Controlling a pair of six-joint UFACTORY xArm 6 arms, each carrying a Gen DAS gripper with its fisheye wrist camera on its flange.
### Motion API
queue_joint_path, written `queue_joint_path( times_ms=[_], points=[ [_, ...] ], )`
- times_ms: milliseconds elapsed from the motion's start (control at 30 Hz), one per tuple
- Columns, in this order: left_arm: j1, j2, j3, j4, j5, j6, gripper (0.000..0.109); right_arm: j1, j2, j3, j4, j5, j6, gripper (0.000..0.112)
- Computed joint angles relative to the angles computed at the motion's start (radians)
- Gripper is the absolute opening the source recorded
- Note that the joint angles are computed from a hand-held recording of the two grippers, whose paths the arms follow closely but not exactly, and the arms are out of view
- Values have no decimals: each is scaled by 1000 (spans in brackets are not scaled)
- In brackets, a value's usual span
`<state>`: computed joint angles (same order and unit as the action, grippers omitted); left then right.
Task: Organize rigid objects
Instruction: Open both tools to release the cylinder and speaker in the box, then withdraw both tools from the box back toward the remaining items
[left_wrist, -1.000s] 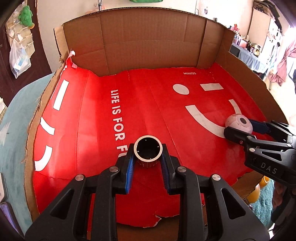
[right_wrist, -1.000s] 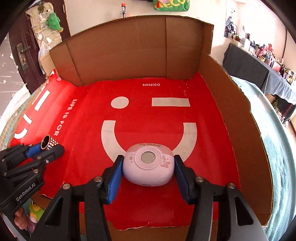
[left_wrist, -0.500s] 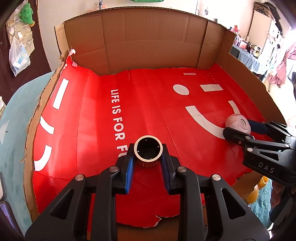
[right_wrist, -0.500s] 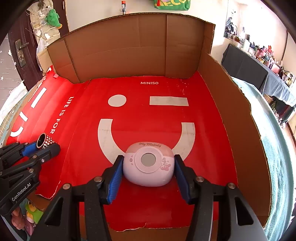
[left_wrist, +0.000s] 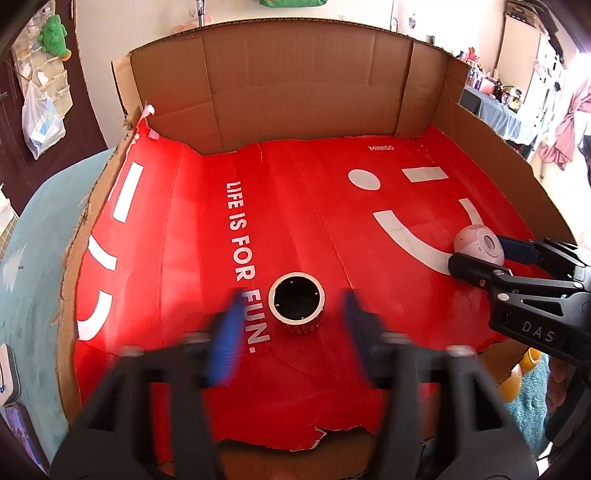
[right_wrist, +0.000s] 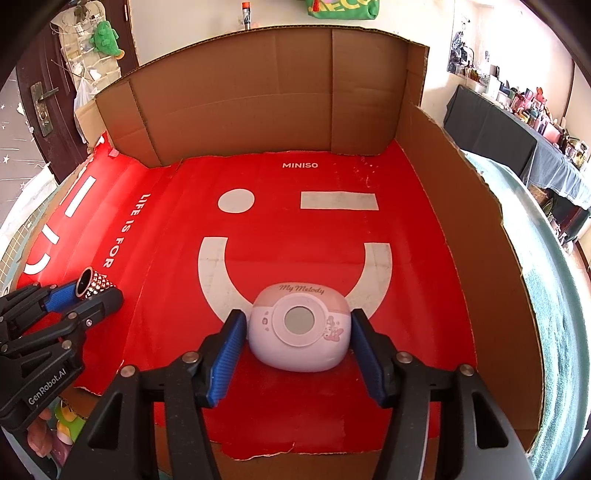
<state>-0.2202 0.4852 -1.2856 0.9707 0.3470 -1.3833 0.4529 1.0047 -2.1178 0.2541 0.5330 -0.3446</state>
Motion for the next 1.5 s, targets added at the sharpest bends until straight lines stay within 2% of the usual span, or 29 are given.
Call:
queue_joint_path(
  times_ms=[100, 233, 400, 500, 600, 733, 967, 1067, 1300, 1400, 1500],
  points=[
    [1, -18, 13, 51, -6, -50, 77, 0, 1, -1, 0, 1, -1, 63],
    [-1, -20, 15, 40, 12, -39, 77, 0, -3, 1, 12, 7, -6, 64],
    [-12, -32, 18, 88, 38, -81, 88, 0, -23, 31, 46, -13, -30, 65],
    [-18, -50, 26, 131, 55, -121, 93, 1, -49, 68, 79, -42, -58, 70],
    [-21, -70, 39, 157, 60, -150, 94, 4, -77, 108, 113, -72, -88, 74],
    [-28, -102, 62, 206, 74, -205, 100, 9, -138, 193, 209, -136, -169, 81],
    [-46, -157, 105, 300, 99, -320, 102, 18, -240, 329, 457, -218, -382, 96],
    [-48, -179, 129, 339, 84, -371, 103, 25, -287, 386, 623, -258, -528, 103],
    [-74, -242, 189, 425, 94, -480, 103, 51, -383, 487, 1070, -342, -952, 103],
    [-93, -257, 208, 438, 116, -510, 103, 57, -411, 520, 1205, -360, -1082, 103],
    [-131, -269, 224, 435, 183, -515, 103, 61, -443, 561, 1316, -367, -1189, 103]
  ],
)
